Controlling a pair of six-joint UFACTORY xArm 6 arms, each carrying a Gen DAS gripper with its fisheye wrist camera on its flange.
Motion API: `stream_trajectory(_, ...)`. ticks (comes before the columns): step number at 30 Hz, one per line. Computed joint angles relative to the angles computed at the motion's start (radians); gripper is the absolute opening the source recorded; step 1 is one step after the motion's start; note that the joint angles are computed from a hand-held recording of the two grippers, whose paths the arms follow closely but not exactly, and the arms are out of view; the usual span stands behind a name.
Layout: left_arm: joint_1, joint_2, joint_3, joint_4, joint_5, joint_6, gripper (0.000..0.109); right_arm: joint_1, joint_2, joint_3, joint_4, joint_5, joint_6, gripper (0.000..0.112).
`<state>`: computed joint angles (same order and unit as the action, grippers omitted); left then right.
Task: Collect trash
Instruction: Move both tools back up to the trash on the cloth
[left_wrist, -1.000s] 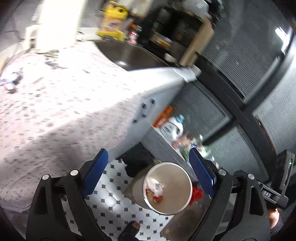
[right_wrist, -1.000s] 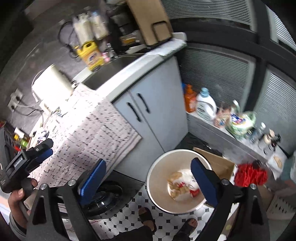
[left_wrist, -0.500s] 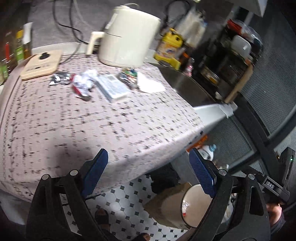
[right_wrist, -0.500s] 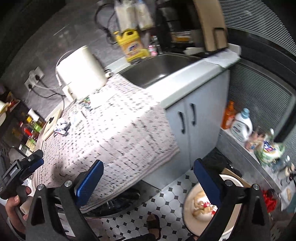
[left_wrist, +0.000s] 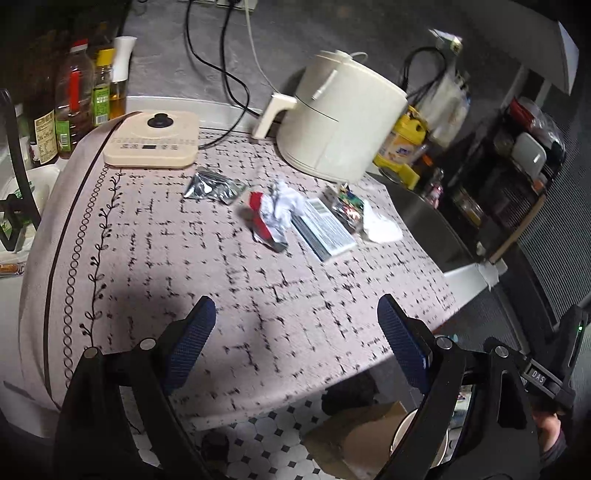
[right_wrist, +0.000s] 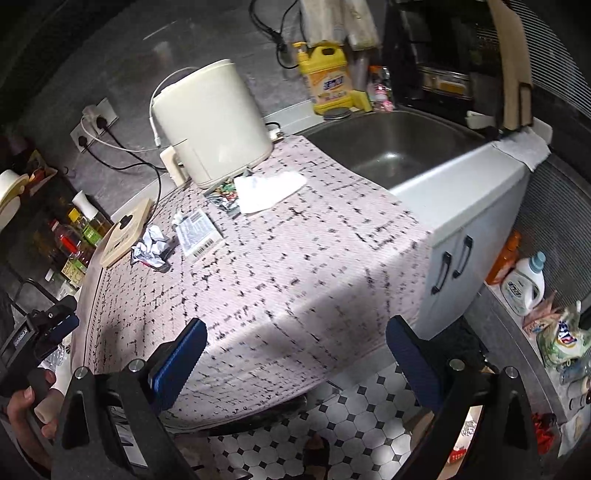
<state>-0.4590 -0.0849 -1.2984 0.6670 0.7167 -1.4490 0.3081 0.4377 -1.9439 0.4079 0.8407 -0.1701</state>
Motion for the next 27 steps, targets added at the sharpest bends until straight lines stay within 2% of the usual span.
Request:
stream_trajectory(6, 0.084, -0.019, 0.04, -0.038, -0.07, 0.07, 0.088, 0.057, 0.13, -0.203, -0.059, 0.035, 0.072, 0.095)
stream_trajectory(13, 0.187, 0.024, 0.038, -0.161, -0.181, 0.235, 0.088, 0.102, 0.247, -0.382, -0.139, 0.069, 0.192, 0.095)
stream_trajectory(17, 0.221, 0.089, -0.005, -0.269, -0.235, 0.362, 0.088, 0.119, 0.261, -0.413, -0.19, 0.081, 0.237, 0.095)
stream_trajectory(27, 0.253, 0.228, -0.099, -0.473, -0.313, 0.55, 0.088, 0.124, 0.285, -0.469, -0.285, 0.12, 0.326, 0.095)
